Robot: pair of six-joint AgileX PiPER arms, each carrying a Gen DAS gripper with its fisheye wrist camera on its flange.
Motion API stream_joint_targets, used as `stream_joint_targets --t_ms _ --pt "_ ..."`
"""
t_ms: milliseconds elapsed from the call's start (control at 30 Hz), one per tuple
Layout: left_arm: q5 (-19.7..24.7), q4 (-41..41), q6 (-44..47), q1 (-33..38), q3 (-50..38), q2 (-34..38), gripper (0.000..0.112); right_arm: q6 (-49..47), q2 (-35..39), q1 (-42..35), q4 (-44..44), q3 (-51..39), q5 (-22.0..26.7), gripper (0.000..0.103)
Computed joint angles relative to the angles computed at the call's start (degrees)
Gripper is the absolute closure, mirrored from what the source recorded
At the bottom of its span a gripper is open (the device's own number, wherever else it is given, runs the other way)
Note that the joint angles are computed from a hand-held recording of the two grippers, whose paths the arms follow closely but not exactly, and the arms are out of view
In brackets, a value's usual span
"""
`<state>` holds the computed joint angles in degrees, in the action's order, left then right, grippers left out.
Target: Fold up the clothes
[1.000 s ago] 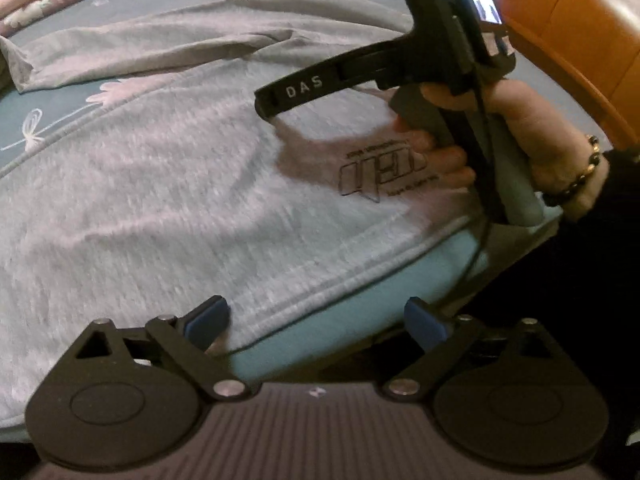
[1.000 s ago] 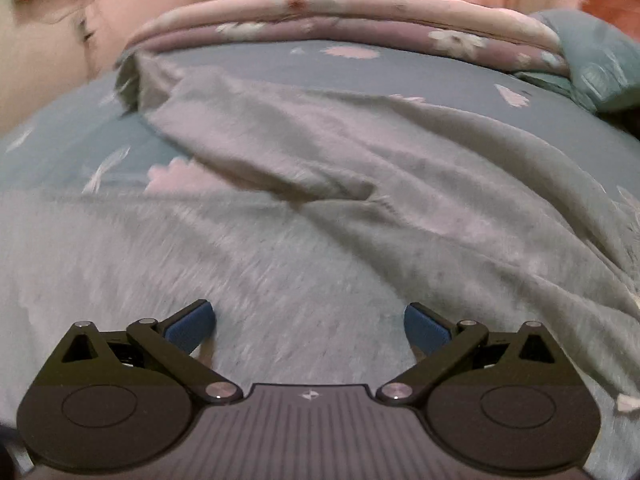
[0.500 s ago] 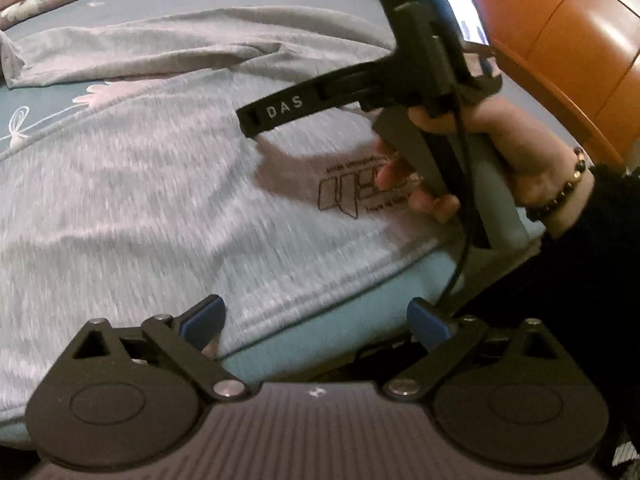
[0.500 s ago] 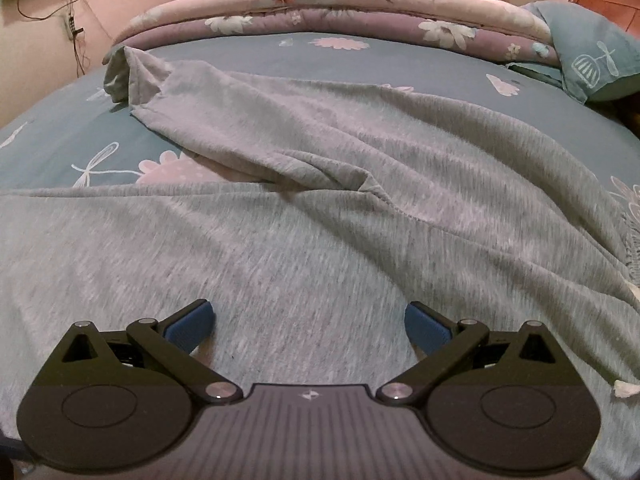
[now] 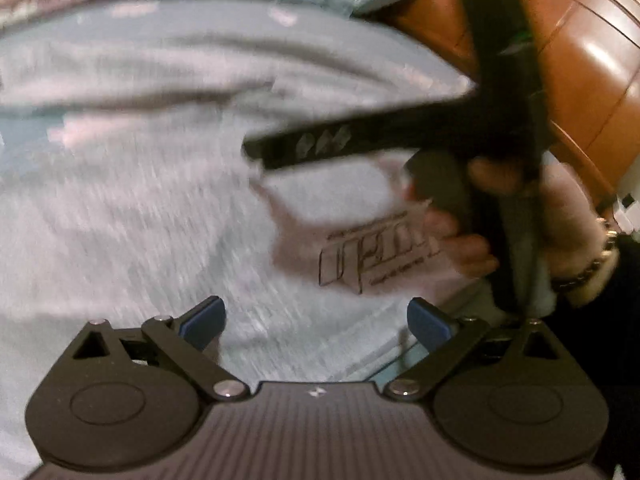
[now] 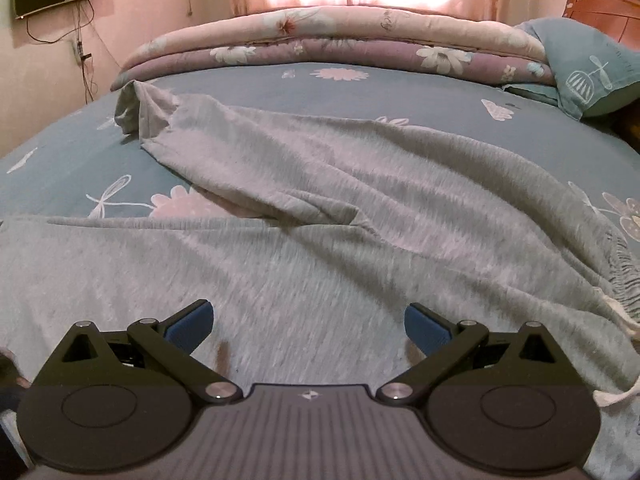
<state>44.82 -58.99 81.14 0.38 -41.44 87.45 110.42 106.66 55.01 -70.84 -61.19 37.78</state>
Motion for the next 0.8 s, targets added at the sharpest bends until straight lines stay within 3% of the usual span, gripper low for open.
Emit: stream_joint_targets --t_ms 267,400,500,600,700,800 --pt "2.4 -1.6 4.5 6.4 0.7 -3.8 0.013 1.9 -3.5 0.8 -1.2 2.8 3.5 0.000" --pt "2.4 0.4 1.5 8.2 -1.3 0.6 0.013 2.6 -5.0 0.2 -1.0 4.2 1.6 0.000" --pt "2.1 -3.7 5.1 9.5 -0.8 2.8 0.013 -0.3 -4.5 -0.3 1.7 3.3 0.9 0.000" --pt "2.2 -2.8 0.3 8.5 -1.5 1.7 0.013 -3.0 -3.6 -0.5 4.5 2.1 2.0 0.000" --pt "7.1 -2.8 2.5 7.5 -1.0 0.1 0.013 -1.1 -4.9 -0.8 3.5 3.4 1.6 0.000" --pt "4.4 -4.5 6.2 2.3 1.4 -1.8 0.013 2.7 -7.2 -0.9 0.7 5.8 0.8 0.000"
